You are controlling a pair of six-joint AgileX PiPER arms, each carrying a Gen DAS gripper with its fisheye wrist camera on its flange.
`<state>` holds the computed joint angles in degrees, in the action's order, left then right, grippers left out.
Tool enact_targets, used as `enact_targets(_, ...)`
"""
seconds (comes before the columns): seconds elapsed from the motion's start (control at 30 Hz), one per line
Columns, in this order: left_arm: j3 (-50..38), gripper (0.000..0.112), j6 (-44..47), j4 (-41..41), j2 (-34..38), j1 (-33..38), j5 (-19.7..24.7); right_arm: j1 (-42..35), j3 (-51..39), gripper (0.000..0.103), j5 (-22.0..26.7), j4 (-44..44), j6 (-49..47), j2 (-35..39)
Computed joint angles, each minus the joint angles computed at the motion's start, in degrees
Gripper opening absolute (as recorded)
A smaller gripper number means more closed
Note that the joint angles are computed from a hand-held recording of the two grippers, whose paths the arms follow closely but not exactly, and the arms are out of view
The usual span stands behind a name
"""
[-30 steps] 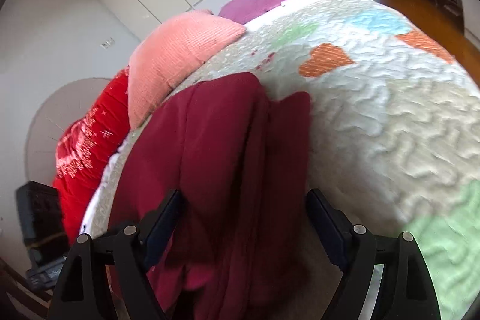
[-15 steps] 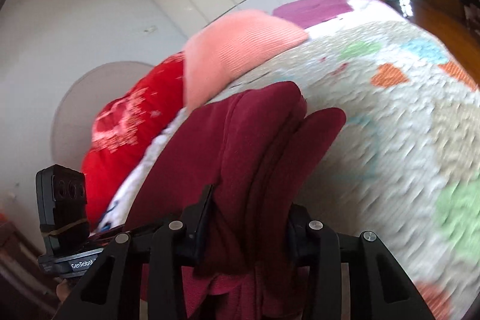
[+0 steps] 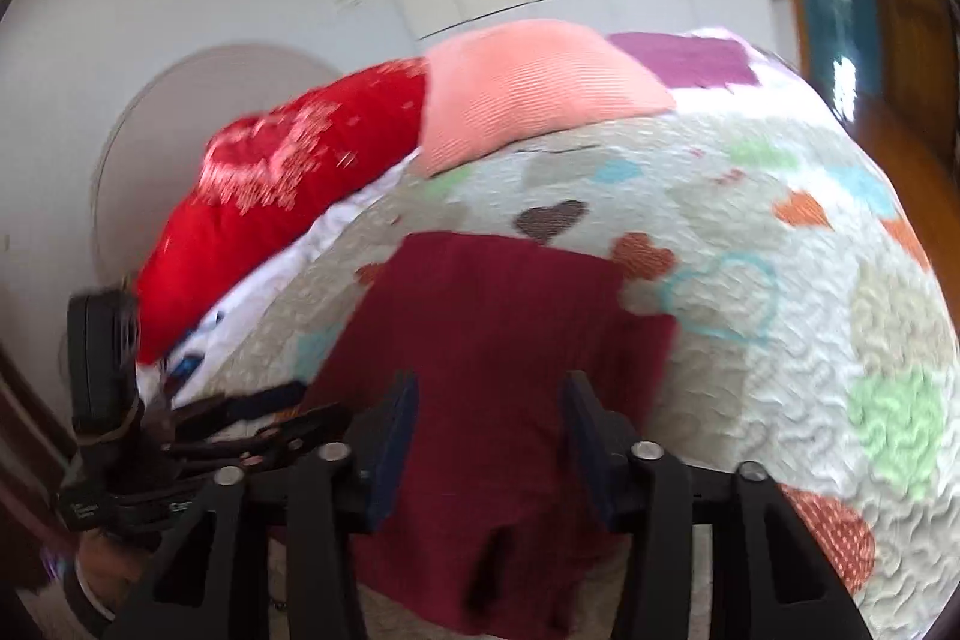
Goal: Fold small clothes
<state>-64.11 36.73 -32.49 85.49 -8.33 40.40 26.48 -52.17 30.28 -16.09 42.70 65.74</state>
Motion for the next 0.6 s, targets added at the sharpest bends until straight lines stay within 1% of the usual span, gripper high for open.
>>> enact_targets(0.03, 0.59, 0.062, -2.07, 1.99, 0.10, -1.45, -2.02, 1.59, -0.53, 0.039, 0.56, -2.80, 2.18, 1.15)
enact_targets(0.07, 1.15, 0.062, -2.72, 2.60, 0.49, -2.21, -3.29, 2.88, -1.37, 0.037, 2.29, -6.03, 4.36, 2.92)
enact_targets(0.1, 1.67, 0.062, -1.62, 1.58, 0.92, -2.07, -3.93, 4.24, -1.71, 0.036, 4.67, -9.28, 7.87, 5.16)
enact_targets(0.13, 1.83, 0.063, -0.25, 0.51, 1.23, -1.47, -3.97, 4.68, -0.91, 0.035, 5.13, -10.29, 9.85, 6.34)
enact_targets(0.17, 1.94, 0.063, -0.02, 0.04, 1.38, -1.61, -4.08, 4.22, 1.29, 0.035, 4.24, -10.60, 11.27, 6.92)
enact_targets(0.23, 3.14, 0.063, -0.35, -0.12, 0.73, -2.04, -5.69, 3.70, 6.57, 0.035, -0.71, -14.54, 17.04, 6.41)
enact_targets(0.27, 3.28, 0.063, -2.34, 1.39, 0.30, -3.24, -6.50, 2.96, 8.13, 0.035, -2.82, -14.36, 17.82, 4.99)
enact_targets(0.3, 3.61, 0.063, -3.03, 2.28, -0.25, -3.66, -7.13, 2.51, 8.27, 0.035, -2.65, -12.00, 16.30, 4.06)
enact_targets(0.33, 4.05, 0.063, -3.50, 2.89, -0.95, -3.96, -7.56, 2.21, 8.37, 0.035, -2.00, -9.97, 14.66, 2.79)
enact_targets(0.37, 4.49, 0.063, -3.64, 3.10, -1.64, -4.11, -7.90, 3.20, 7.95, 0.035, -0.27, -10.22, 15.08, 1.37)
enact_targets(0.43, 5.17, 0.063, -4.25, 3.78, -2.65, -4.44, -8.51, 7.36, 7.23, 0.035, 3.39, -15.62, 20.75, -0.15)
enact_targets(0.47, 5.47, 0.063, -4.24, 3.82, -3.11, -4.43, -8.68, 11.02, 7.26, 0.035, 6.28, -20.40, 25.48, -0.80)
enact_targets(0.5, 5.84, 0.063, -4.29, 3.79, -3.62, -4.43, -8.89, 13.33, 7.30, 0.035, 8.18, -22.88, 28.11, -0.66)
enact_targets(0.57, 6.97, 0.063, -5.77, 5.10, -5.34, -4.63, -9.87, 15.90, 7.56, 0.035, 10.56, -24.94, 31.03, 1.18)
enact_targets(0.6, 7.44, 0.063, -5.77, 5.25, -6.13, -4.54, -10.22, 15.13, 8.33, 0.035, 9.50, -24.02, 31.06, 2.37)
